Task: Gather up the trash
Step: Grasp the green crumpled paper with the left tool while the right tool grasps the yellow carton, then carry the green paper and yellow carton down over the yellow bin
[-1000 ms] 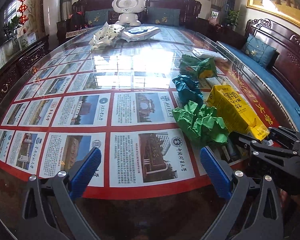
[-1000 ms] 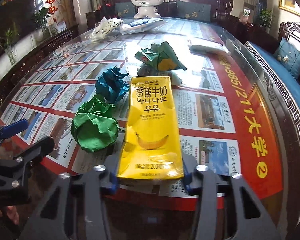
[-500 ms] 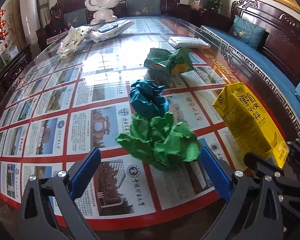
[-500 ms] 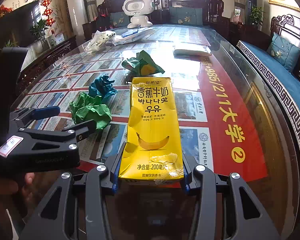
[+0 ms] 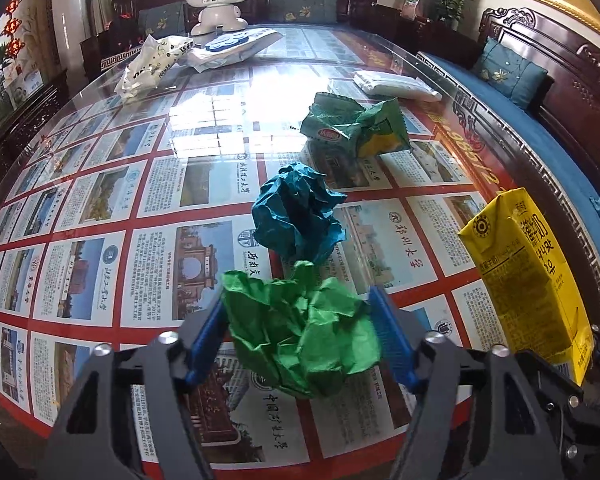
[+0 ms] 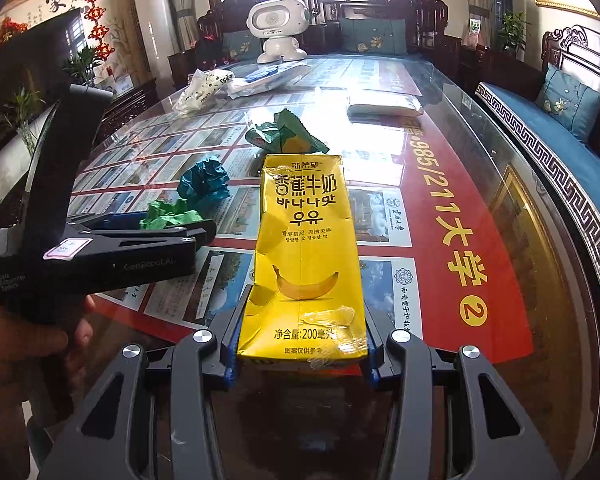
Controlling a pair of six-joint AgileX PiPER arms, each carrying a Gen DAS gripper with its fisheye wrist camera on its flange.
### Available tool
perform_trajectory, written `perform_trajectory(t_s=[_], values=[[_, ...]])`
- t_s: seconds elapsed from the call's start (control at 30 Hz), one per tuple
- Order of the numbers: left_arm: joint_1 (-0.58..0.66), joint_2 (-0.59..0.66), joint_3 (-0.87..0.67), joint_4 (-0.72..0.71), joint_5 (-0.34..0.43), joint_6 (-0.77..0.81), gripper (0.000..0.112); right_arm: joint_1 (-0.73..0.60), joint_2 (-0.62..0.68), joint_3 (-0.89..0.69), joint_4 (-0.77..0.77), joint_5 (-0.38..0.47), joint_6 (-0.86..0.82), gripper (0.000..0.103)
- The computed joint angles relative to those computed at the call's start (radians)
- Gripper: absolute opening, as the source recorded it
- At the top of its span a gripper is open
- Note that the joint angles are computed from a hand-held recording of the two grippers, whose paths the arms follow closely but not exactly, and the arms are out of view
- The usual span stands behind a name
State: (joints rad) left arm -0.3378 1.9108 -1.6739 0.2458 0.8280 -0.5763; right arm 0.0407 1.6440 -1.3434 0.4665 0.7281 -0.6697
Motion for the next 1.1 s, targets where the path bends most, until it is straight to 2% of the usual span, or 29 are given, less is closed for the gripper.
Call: perform_trajectory(t_s=[0.1, 0.37, 0.67, 0.83, 0.93, 1.1], values=[[0.027, -0.040, 0.056, -0.092, -0.050, 0.056, 0.038, 0.000, -0.010, 0.013, 0.007, 0.000, -0.009, 0.044], [0.013, -0.175, 0.252, -0.098, -0.148, 0.048, 0.038, 0.010, -0.052, 0.070, 0.014, -0.009, -0.017, 0.044], [-0.056, -0.370, 0.422, 0.019, -0.162, -0.066, 0.038, 0.022, -0.194, 0.181, 0.036, -0.012, -0.041, 0.044], [-0.156, -0.512, 0.513, 0.149, -0.120, -0.189, 0.038, -0.011, -0.358, 0.283, 0.100, 0.034, -0.113, 0.044], [-0.249, -0.604, 0.564, 0.223, -0.071, -0.265, 0.038, -0.054, -0.478, 0.349, 0.149, 0.092, -0.171, 0.044], [-0.480, -0.760, 0.670, 0.377, 0.064, -0.483, 0.038, -0.198, -0.687, 0.445, 0.243, 0.268, -0.290, 0.044]])
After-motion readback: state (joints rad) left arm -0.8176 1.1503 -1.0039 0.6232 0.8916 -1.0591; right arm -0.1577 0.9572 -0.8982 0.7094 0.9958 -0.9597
